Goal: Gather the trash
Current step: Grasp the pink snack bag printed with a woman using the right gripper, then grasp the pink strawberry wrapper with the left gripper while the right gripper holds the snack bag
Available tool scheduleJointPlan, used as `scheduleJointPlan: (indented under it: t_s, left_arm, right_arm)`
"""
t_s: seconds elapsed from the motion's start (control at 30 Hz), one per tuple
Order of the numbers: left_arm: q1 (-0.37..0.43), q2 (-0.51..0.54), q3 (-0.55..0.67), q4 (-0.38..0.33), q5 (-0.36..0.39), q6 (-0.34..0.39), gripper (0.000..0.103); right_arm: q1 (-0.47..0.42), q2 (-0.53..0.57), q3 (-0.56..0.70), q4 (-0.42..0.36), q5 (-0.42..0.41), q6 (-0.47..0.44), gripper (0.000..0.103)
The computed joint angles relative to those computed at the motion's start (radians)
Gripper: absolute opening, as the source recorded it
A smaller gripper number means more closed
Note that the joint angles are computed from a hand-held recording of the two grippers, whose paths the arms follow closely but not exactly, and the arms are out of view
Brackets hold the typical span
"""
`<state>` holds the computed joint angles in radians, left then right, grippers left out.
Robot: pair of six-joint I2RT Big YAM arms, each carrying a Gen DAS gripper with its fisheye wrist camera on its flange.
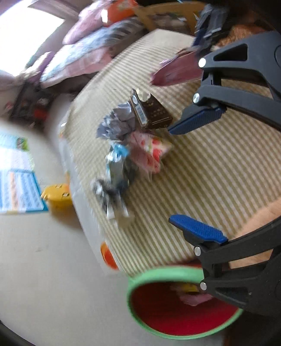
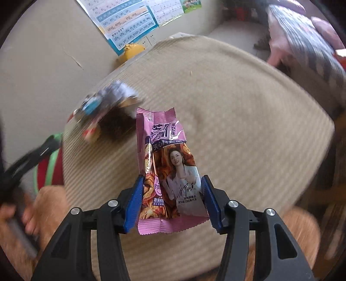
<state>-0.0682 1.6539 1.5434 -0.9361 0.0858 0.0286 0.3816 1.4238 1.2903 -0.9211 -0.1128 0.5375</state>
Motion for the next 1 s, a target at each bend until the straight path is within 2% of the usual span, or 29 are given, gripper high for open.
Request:
scheduleJointPlan:
  t_s: [0.07, 0.17, 0.33, 0.4, 0.57, 0.7, 0.73, 0.8, 0.87, 1.0]
  left_arm:
    - [-0.022, 0.044, 0.04, -0.012, -0.033, 0.015, 0.073]
    - [-0.053, 0.111, 0.105, -0.04, -0.09, 0.037, 0.073]
    - [-0.076, 0.186, 0.18, -0.096, -0.134, 0.065, 0.073]
    - [-0.078, 0.191, 0.186, -0.089, -0.136, 0.057, 0.075]
    - [-0.074, 0.217, 0.232, -0.15, -0.118, 0.022, 0.08]
    - [-0.064, 0.218, 0.23, -0.175, -0.08, -0.014, 0.08]
    - [-0.062, 0.216, 0.225, -0.179, -0.071, -0.019, 0.078]
    - [-0.065, 0.212, 0.218, -0.182, -0.057, -0.016, 0.06]
    - [-0.073, 0.215, 0.221, -0.206, -0.065, 0.006, 0.047]
    - [-0.082, 0.168, 0.165, -0.165, -0.064, 0.024, 0.037]
  right_arm:
    - [0.013, -0.033, -0.04, 0.02, -0.01, 0.031, 0.051]
    - [0.022, -0.044, -0.053, 0.023, -0.008, 0.022, 0.051]
    - [0.016, -0.059, -0.075, 0.058, -0.025, 0.035, 0.053]
    - [0.012, -0.071, -0.088, 0.066, -0.037, 0.039, 0.053]
    - [-0.01, -0.066, -0.095, 0.084, -0.076, 0.041, 0.054]
    - [-0.021, -0.074, -0.106, 0.094, -0.093, 0.046, 0.054]
    - [-0.022, -0.075, -0.106, 0.095, -0.095, 0.048, 0.054]
    - [-0.025, -0.077, -0.109, 0.098, -0.099, 0.051, 0.054]
    - [-0.027, -0.079, -0.111, 0.101, -0.102, 0.053, 0.054]
    - [-0.032, -0.086, -0.119, 0.106, -0.105, 0.058, 0.054]
